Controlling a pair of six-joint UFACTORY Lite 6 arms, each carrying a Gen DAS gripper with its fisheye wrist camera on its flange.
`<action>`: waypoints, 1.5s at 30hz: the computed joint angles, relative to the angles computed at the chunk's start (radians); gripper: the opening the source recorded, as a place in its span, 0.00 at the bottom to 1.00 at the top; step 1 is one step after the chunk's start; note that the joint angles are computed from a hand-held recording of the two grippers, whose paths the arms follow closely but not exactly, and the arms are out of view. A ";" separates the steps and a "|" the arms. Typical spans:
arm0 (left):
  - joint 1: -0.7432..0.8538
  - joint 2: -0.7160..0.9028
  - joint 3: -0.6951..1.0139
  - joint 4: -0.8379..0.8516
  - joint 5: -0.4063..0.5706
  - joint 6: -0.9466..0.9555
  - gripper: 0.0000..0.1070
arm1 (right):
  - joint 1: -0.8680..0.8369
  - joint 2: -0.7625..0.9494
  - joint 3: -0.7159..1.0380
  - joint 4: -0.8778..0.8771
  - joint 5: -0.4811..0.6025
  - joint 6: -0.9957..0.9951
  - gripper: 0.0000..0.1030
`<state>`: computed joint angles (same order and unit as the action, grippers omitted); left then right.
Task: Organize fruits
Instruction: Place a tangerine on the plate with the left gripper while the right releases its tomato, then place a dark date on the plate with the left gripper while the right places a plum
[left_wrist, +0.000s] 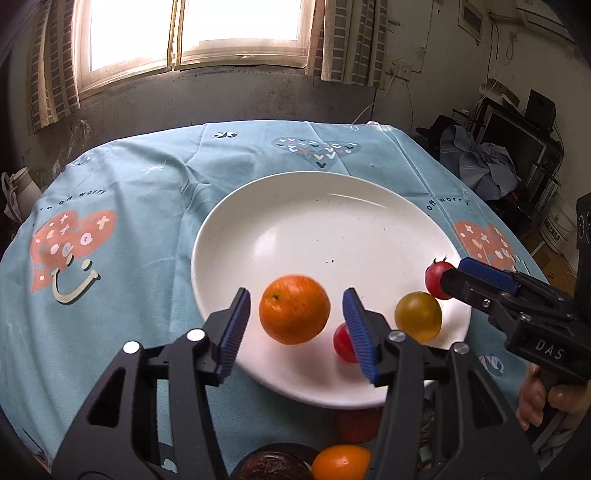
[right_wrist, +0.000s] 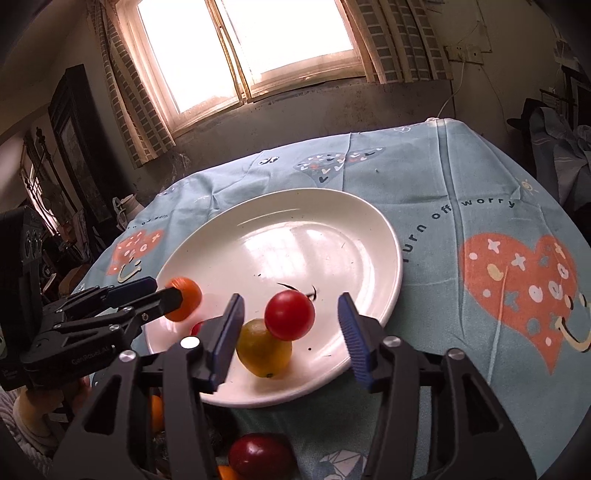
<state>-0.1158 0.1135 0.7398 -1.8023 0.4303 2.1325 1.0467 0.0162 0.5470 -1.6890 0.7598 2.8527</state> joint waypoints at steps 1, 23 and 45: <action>0.013 -0.032 -0.027 -0.018 0.006 0.032 0.59 | 0.016 -0.018 -0.008 0.011 0.020 -0.008 0.58; 0.369 -0.355 -0.483 0.079 0.104 0.461 0.77 | 0.368 -0.140 -0.117 0.238 0.135 0.118 0.58; 0.364 -0.114 -0.271 0.094 0.088 0.383 0.57 | 0.364 -0.129 -0.101 0.226 0.107 0.095 0.58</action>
<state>0.2484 -0.0001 0.4686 -1.7081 0.5186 2.5156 1.4108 -0.1129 0.4456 -1.4626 0.8664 2.9481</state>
